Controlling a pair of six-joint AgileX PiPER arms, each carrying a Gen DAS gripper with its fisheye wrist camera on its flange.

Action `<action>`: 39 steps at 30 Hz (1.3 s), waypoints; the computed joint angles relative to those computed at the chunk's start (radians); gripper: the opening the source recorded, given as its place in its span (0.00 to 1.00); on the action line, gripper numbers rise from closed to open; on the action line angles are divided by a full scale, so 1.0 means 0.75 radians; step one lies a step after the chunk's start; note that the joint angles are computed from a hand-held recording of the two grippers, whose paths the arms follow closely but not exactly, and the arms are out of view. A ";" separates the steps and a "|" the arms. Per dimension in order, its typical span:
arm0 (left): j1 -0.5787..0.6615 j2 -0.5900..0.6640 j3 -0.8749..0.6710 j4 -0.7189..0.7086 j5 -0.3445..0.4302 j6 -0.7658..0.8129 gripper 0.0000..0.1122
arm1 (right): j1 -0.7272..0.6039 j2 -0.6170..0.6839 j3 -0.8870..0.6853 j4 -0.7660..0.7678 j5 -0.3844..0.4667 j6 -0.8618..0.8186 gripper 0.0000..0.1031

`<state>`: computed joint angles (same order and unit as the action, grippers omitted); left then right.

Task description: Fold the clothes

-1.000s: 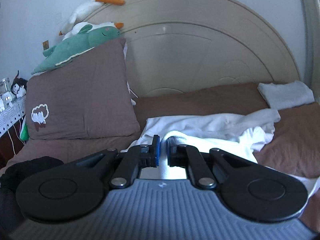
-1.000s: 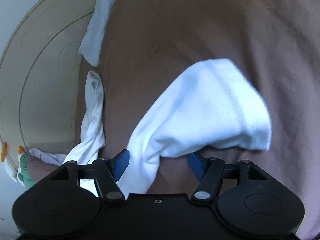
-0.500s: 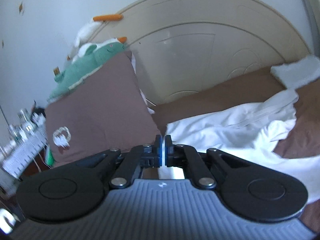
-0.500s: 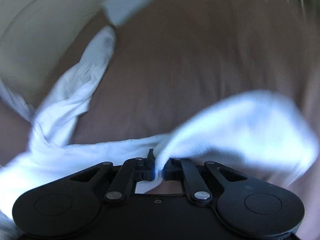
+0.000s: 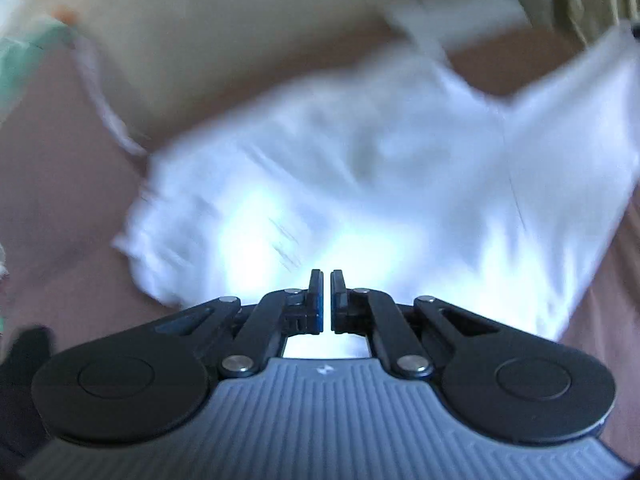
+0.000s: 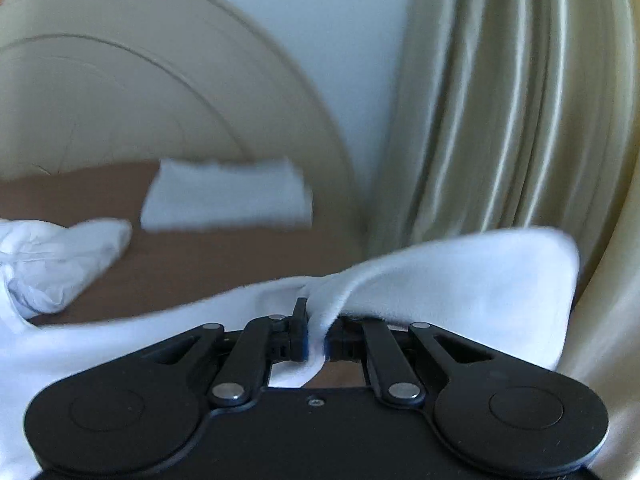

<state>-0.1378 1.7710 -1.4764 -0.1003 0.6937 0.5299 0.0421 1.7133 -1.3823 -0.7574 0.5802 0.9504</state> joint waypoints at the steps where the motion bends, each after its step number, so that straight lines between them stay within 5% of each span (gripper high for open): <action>1: -0.003 0.036 -0.016 -0.041 0.051 0.023 0.03 | -0.080 0.017 0.035 0.133 -0.055 -0.077 0.08; 5: -0.033 0.060 0.013 0.017 0.047 -0.012 0.03 | -0.279 0.048 0.089 0.625 -0.107 -0.298 0.19; 7: -0.026 0.067 -0.014 -0.002 0.078 0.005 0.04 | -0.301 0.031 0.145 0.649 -0.173 -0.242 0.25; 16: -0.014 0.126 -0.094 0.067 0.120 -0.086 0.05 | -0.101 -0.066 0.191 -0.443 0.128 0.649 0.17; 18: 0.001 0.135 -0.103 0.057 0.130 -0.106 0.05 | -0.108 -0.084 0.192 -0.491 0.193 0.690 0.17; 23: 0.044 0.124 -0.117 -0.038 0.169 -0.064 0.05 | -0.197 -0.208 0.191 -0.067 0.136 0.450 0.22; 28: 0.126 0.106 -0.188 -0.191 0.247 -0.011 0.05 | -0.074 -0.380 0.270 0.345 0.004 0.194 0.29; 32: 0.254 0.094 -0.265 -0.321 0.309 0.019 0.08 | 0.149 -0.262 0.089 0.649 0.016 -0.161 0.41; 39: 0.492 0.200 -0.474 -0.412 0.476 -0.013 0.43 | 0.514 0.135 -0.409 0.976 0.154 -0.672 0.42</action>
<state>0.2309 1.9212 -1.8316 -0.4094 1.0506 0.5205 0.4272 1.8147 -1.6893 -0.0256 0.6953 0.4460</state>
